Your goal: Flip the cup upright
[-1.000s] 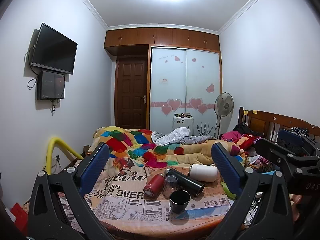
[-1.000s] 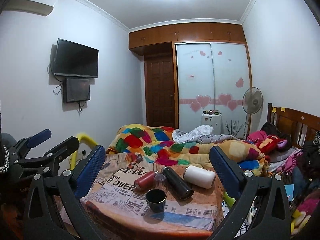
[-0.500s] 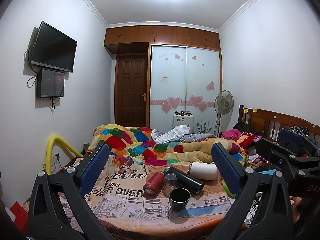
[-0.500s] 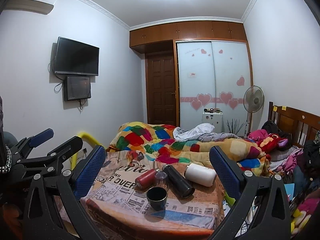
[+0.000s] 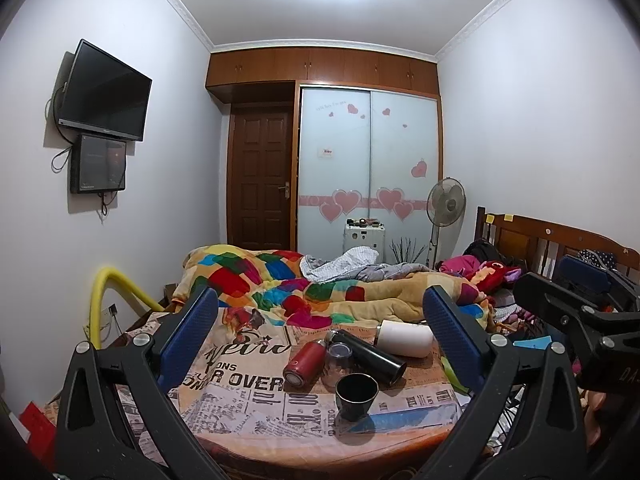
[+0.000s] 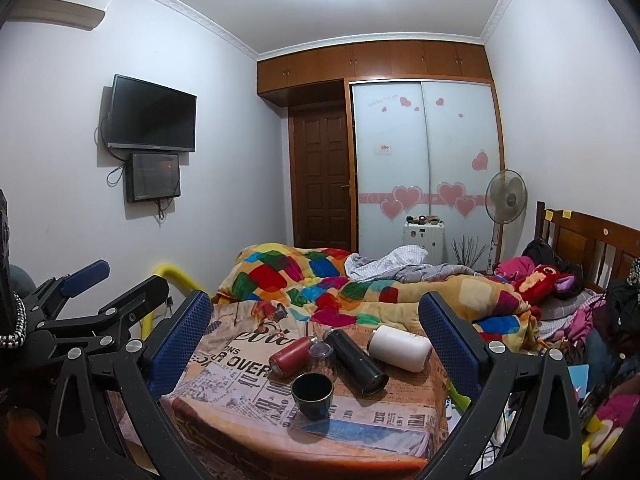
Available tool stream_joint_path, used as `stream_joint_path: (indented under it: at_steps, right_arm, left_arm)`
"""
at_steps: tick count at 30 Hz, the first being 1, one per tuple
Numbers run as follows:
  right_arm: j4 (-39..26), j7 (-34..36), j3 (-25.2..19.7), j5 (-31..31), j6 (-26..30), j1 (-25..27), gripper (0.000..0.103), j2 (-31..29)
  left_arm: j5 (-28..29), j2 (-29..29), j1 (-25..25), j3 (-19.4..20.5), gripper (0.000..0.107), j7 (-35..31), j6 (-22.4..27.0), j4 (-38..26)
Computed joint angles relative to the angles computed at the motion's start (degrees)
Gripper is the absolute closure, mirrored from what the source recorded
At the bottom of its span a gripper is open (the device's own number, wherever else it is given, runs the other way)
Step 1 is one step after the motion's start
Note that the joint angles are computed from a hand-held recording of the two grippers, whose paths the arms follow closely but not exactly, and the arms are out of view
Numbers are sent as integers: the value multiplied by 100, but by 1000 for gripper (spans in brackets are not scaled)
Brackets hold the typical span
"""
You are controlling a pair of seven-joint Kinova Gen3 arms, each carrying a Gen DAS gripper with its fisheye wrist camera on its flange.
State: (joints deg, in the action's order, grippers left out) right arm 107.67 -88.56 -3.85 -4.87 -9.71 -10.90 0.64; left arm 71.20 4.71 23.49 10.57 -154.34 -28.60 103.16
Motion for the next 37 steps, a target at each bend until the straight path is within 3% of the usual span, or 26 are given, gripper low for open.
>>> stream_joint_path:
  at_steps: [14, 31, 37]
  right_arm:
    - [-5, -328, 8, 332, 26, 56, 0, -14]
    - [11, -281, 18, 305, 24, 62, 0, -10]
    - [8, -577, 21, 669, 67, 106, 0, -1]
  left_arm:
    - [174, -3, 17, 19, 5, -241, 101, -66]
    - [212, 27, 26, 23, 5, -282, 166, -107]
    - [213, -5, -38, -19, 5, -152, 176, -37]
